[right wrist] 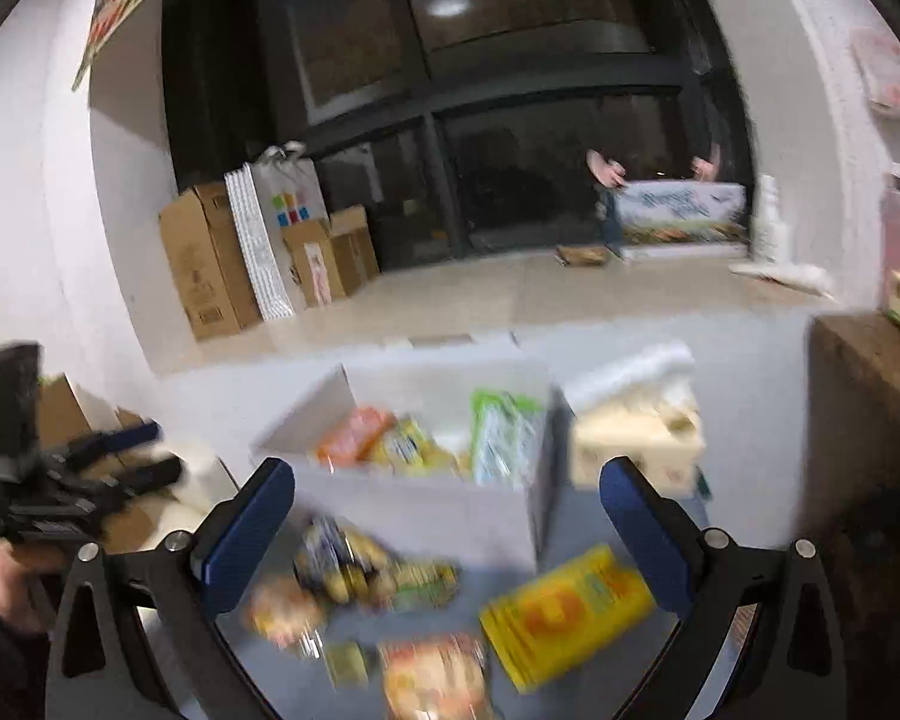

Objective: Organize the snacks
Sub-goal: 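Grasp the yellow sunflower-seed bag with the right tool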

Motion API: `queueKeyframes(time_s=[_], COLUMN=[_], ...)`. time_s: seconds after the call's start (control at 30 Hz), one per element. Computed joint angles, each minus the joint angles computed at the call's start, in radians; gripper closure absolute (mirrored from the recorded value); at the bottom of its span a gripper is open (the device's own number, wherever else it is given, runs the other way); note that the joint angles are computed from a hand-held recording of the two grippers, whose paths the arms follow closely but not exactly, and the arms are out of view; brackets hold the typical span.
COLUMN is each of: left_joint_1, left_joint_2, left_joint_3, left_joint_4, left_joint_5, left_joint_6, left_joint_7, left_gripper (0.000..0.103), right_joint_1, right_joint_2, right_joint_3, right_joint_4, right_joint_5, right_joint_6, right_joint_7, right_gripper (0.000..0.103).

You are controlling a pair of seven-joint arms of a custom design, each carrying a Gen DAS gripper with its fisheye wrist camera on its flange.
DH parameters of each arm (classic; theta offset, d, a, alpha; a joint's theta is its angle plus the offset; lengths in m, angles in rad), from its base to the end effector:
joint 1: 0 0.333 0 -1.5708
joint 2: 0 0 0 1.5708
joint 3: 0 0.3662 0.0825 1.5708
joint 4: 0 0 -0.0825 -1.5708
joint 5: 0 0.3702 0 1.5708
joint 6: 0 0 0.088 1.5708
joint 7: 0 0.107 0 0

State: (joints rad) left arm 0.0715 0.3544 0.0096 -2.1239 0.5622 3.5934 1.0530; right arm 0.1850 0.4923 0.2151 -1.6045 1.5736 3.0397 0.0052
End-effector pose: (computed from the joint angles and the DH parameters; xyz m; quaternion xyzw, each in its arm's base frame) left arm 0.6204 -0.0176 0.4267 -0.5914 0.6256 -0.4120 0.2985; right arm 0.6891 0.1767 0.4426 -0.7088 0.4865 -0.2090 0.4661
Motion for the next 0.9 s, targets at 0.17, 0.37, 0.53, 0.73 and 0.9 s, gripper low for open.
queueKeyframes(time_s=[0.17,0.37,0.53,0.73,0.9], left_joint_1=[-0.055,-0.095,-0.087,-0.088,-0.079], left_joint_2=[-0.06,-0.079,-0.073,-0.071,-0.07], left_joint_3=[0.004,-0.014,-0.034,-0.031,-0.029], left_joint_4=[-0.196,-0.284,-0.278,-0.271,-0.276], left_joint_5=[-0.09,-0.143,-0.132,-0.141,-0.141], left_joint_6=[0.108,0.12,0.11,0.103,0.108], left_joint_7=[0.036,0.108,0.103,0.106,0.093], left_gripper=[0.0,0.0,0.0,0.0,0.0], right_joint_1=[-0.013,-0.027,-0.017,0.084,0.166], right_joint_2=[-0.058,-0.031,0.02,0.156,0.311], right_joint_3=[-0.038,-0.065,-0.079,-0.21,-0.345], right_joint_4=[-0.202,-0.245,-0.195,-0.014,0.216], right_joint_5=[-0.13,-0.278,-0.428,-0.756,-0.98], right_joint_6=[-0.045,-0.1,-0.108,-0.191,-0.317], right_joint_7=[0.205,0.415,0.566,0.903,1.197], right_gripper=[0.0,0.0,0.0,0.0,0.0])
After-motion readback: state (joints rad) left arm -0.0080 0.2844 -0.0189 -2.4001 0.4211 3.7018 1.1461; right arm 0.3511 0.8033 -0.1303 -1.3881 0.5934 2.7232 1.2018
